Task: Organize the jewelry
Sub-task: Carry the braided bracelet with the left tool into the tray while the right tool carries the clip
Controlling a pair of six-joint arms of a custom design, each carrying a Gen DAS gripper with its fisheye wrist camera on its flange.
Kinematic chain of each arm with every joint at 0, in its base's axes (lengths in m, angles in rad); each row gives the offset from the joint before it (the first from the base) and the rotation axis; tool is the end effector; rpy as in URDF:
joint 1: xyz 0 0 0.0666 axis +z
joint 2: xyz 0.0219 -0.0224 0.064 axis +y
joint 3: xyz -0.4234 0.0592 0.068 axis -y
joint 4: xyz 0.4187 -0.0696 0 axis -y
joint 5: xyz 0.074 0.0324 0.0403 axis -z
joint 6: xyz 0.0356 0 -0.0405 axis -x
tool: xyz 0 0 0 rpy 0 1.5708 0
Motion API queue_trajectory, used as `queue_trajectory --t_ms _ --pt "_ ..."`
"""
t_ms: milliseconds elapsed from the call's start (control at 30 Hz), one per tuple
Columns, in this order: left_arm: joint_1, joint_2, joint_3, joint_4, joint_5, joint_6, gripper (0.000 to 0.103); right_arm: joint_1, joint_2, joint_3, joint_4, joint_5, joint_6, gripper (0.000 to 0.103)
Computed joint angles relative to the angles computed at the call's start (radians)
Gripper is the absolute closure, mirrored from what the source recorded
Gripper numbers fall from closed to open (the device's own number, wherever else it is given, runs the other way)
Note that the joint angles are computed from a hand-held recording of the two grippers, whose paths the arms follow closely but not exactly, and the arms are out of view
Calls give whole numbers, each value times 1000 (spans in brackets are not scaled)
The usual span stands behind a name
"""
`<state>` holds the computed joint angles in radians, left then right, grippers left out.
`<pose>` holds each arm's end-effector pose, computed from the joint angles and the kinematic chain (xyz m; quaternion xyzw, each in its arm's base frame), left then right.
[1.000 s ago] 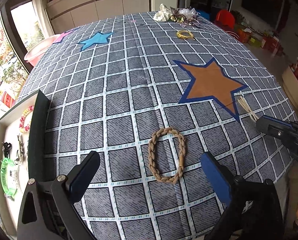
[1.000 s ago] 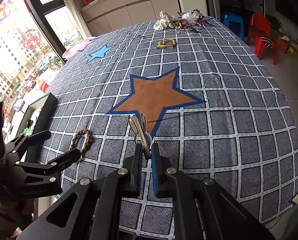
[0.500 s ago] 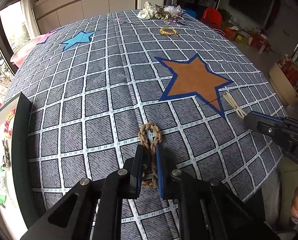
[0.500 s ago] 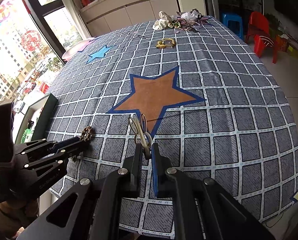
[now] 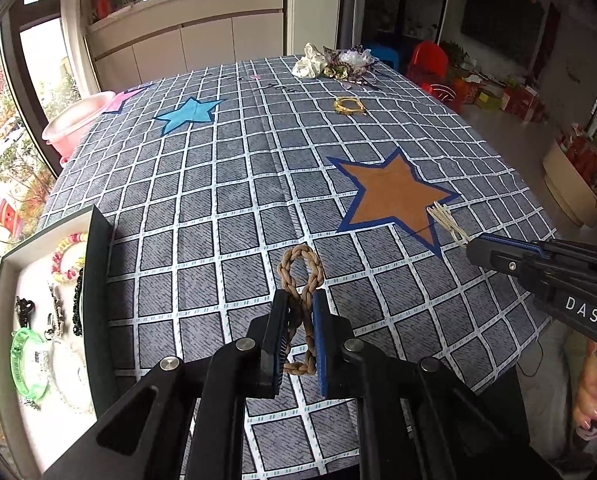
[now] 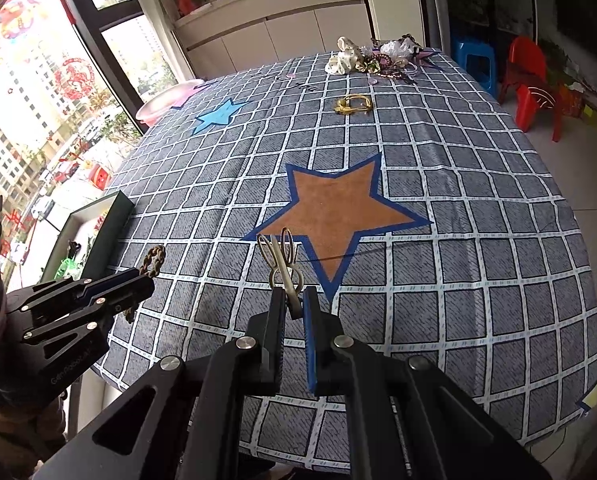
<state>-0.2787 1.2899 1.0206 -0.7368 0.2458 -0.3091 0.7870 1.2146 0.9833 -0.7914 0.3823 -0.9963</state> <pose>0.4122 -0.1274 0.3531 0.3088 0.9024 -0.1135 0.2783 0.2929 0.2744 0.3637 0.1499 0.9346 0.0919 0.3092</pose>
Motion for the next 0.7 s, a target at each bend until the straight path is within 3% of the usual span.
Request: queue_trajectory --t_ms 433,700 --pt "106 -55 -28 2 60 -19 83 45 80 82 -29 -4 23 94" --pt "235 -85 -40 6 101 -41 83 73 168 194 -32 -16 102 94"
